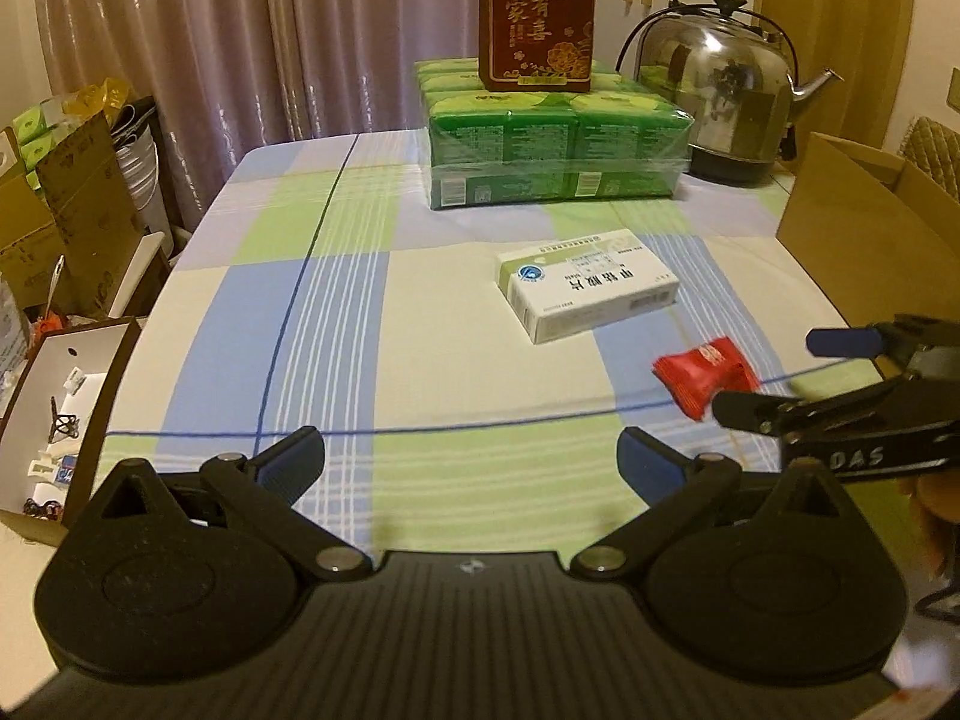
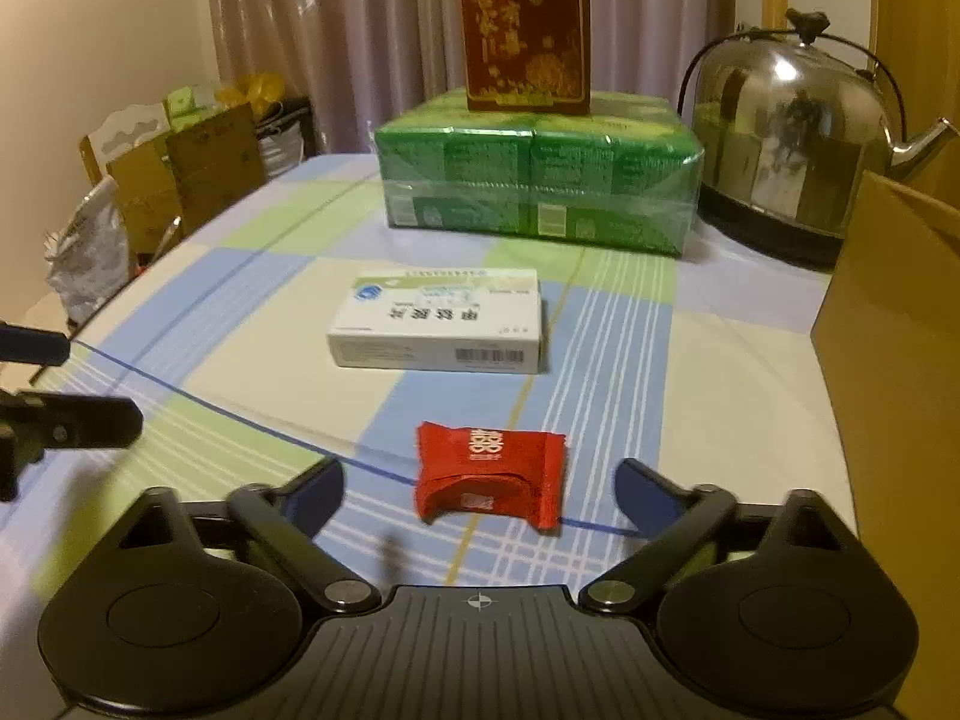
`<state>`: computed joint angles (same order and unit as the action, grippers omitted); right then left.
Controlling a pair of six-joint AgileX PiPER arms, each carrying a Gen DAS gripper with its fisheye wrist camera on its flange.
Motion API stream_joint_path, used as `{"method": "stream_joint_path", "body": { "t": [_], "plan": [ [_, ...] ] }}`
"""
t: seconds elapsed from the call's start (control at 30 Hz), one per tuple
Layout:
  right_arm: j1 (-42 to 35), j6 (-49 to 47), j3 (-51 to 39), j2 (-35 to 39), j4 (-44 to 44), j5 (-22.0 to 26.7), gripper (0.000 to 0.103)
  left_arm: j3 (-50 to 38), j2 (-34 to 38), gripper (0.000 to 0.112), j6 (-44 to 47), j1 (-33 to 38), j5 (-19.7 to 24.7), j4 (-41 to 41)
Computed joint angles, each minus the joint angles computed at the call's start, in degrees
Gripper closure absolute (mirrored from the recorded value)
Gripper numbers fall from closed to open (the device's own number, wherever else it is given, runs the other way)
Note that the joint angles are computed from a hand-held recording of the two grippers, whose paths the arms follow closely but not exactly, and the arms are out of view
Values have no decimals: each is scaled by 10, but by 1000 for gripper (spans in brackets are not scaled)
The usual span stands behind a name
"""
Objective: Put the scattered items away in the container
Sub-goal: 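Grasp the red candy packet with the right tool, then grasp the white medicine box with the left tool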
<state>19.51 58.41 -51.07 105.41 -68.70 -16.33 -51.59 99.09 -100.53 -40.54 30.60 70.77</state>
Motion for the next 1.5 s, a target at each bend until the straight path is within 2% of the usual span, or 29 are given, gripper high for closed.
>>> {"method": "stream_joint_path", "body": {
  "t": [0.23,0.33,0.43,0.53,0.6,0.63,0.7,0.93,1.07,1.17,1.5],
  "plan": [
    [1,-28,-35,56,44,2,27,-32,44,10,-31,32,-33,31],
    [9,-126,-26,59,138,-3,29,-45,58,10,-31,39,-42,34],
    [18,-214,-19,60,224,-2,37,-56,71,10,-28,42,-46,35],
    [22,-259,-13,58,265,-2,44,-65,81,10,-26,45,-49,33],
    [19,-258,-11,56,261,-5,54,-71,86,10,-23,46,-50,29],
    [21,-277,-11,55,278,-2,56,-74,88,10,-20,47,-51,26],
    [16,-256,-12,55,256,-2,59,-82,92,10,-14,46,-51,22],
    [-12,-213,-18,42,224,-10,59,-127,122,10,9,47,-57,13],
    [-31,-194,-36,44,216,-3,59,-184,162,10,15,54,-68,4],
    [-42,-179,-50,53,203,4,59,-239,197,10,40,59,-71,-36],
    [-67,-163,-59,74,186,-5,59,-447,321,10,179,39,21,-179]
  ]
}}
